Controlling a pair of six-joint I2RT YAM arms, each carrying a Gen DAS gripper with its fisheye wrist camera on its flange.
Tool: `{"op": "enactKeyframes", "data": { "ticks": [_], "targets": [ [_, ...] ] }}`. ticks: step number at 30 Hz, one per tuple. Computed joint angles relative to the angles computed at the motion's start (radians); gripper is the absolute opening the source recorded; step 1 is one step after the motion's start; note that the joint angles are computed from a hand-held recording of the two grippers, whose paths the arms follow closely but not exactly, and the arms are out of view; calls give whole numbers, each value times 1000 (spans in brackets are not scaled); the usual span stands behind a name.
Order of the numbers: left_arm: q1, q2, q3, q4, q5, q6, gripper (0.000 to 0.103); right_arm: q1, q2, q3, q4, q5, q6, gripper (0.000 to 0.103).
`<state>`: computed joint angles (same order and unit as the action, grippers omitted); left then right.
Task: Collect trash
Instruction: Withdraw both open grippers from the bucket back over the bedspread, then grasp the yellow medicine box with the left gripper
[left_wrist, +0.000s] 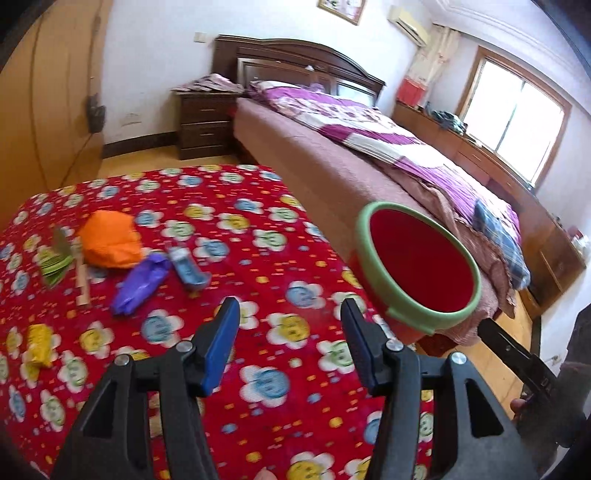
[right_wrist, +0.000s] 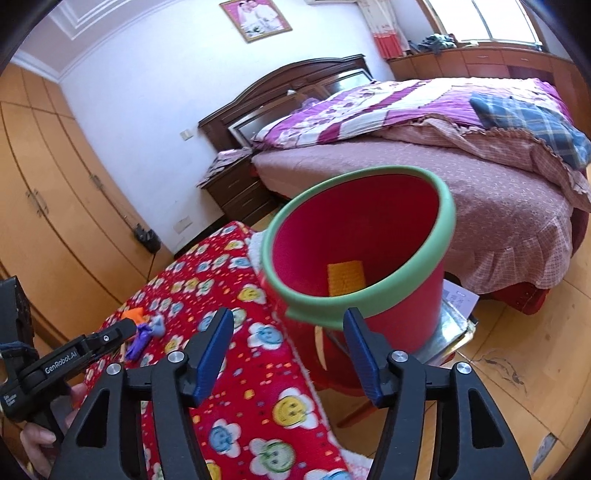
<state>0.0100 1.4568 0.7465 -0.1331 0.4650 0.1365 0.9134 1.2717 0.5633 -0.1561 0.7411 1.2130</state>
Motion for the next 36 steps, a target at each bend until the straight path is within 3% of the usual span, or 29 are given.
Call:
{"op": "enactKeyframes", "data": {
  "ticks": [16, 24, 36],
  "targets": [
    [332, -29, -6, -36, 69, 88, 57, 88, 179, 183, -14, -13, -47, 70],
    [472, 69, 55, -43, 77, 124, 57, 101, 262, 254, -10, -45, -67, 70],
    [544, 251, 167, -22, -8, 116, 57, 94, 340, 310, -10, -96, -80, 70]
  ]
}}
